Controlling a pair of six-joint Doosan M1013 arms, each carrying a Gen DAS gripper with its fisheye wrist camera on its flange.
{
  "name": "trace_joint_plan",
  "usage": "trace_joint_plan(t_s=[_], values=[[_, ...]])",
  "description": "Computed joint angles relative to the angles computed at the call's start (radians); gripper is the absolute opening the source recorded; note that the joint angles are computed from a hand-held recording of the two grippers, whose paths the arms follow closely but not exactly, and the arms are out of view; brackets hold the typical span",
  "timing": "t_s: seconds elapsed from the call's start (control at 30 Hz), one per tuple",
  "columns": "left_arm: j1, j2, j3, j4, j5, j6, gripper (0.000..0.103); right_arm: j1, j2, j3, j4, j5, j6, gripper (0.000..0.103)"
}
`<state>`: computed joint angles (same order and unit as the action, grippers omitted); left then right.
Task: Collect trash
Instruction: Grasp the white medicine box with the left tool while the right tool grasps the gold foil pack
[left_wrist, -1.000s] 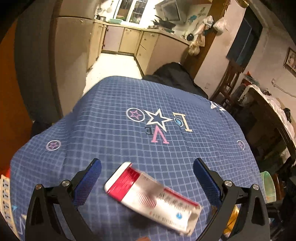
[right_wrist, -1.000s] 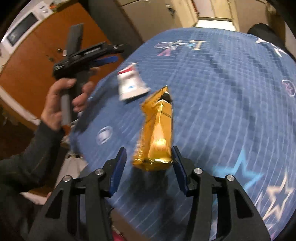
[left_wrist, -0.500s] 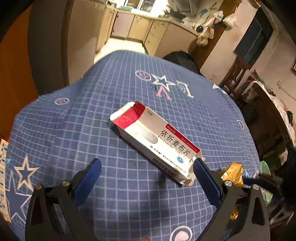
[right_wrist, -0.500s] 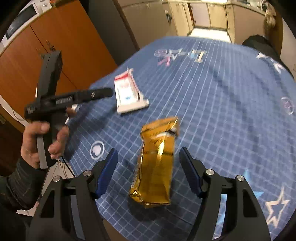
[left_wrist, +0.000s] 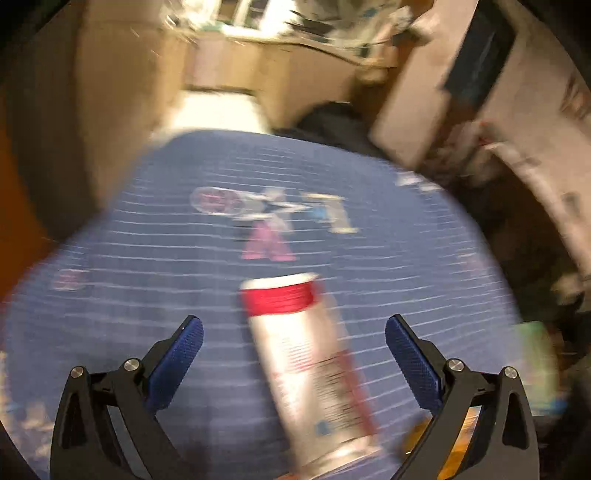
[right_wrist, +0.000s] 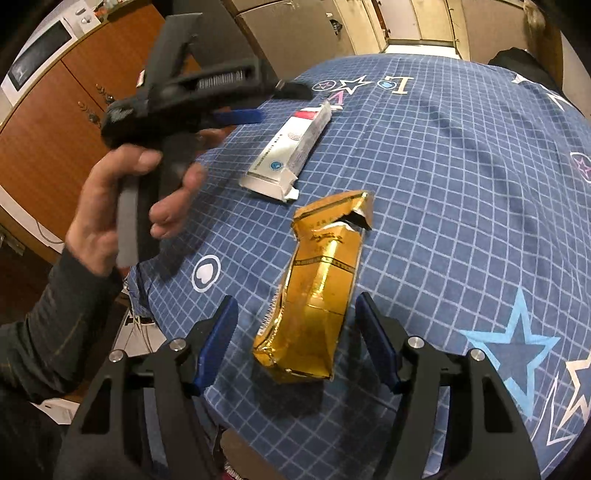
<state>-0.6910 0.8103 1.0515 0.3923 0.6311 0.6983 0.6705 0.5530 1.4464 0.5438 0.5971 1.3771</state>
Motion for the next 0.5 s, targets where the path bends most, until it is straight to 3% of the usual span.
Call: trace_joint_plan(t_s=[0.07,0.23,0.33,0.37,0.4,0.43,0.5], values=[[-0.021,-0.011,0.025,0.105,0.011,-0.085,0.098,-0.001,-0.004,0.013,-0.004,-0.018,0.006,0.064],[-0.058,0.029,-0.037,0.154,0.130,-0.042,0.098,0.005,-0.015,0.033,-0.047,-0.075,0.069,0.064],[-0.071,0.053,-0.068,0.231,0.211,-0.088,0.098,0.012,-0.020,0.038,-0.118,-0.097,0.136,0.063],[-0.072,0.054,-0.066,0.247,0.221,-0.106,0.098,0.017,-0.020,0.036,-0.162,-0.104,0.170,0.061],[-0.070,0.053,-0.059,0.250,0.219,-0.116,0.097,0.024,-0.021,0.036,-0.210,-0.107,0.208,0.051],[-0.066,0.053,-0.056,0.241,0.212,-0.120,0.094,0.032,-0.019,0.032,-0.271,-0.104,0.257,0.046],[-0.064,0.047,-0.040,0.222,0.190,-0.117,0.066,0.045,-0.019,0.033,-0.358,-0.117,0.323,0.041]])
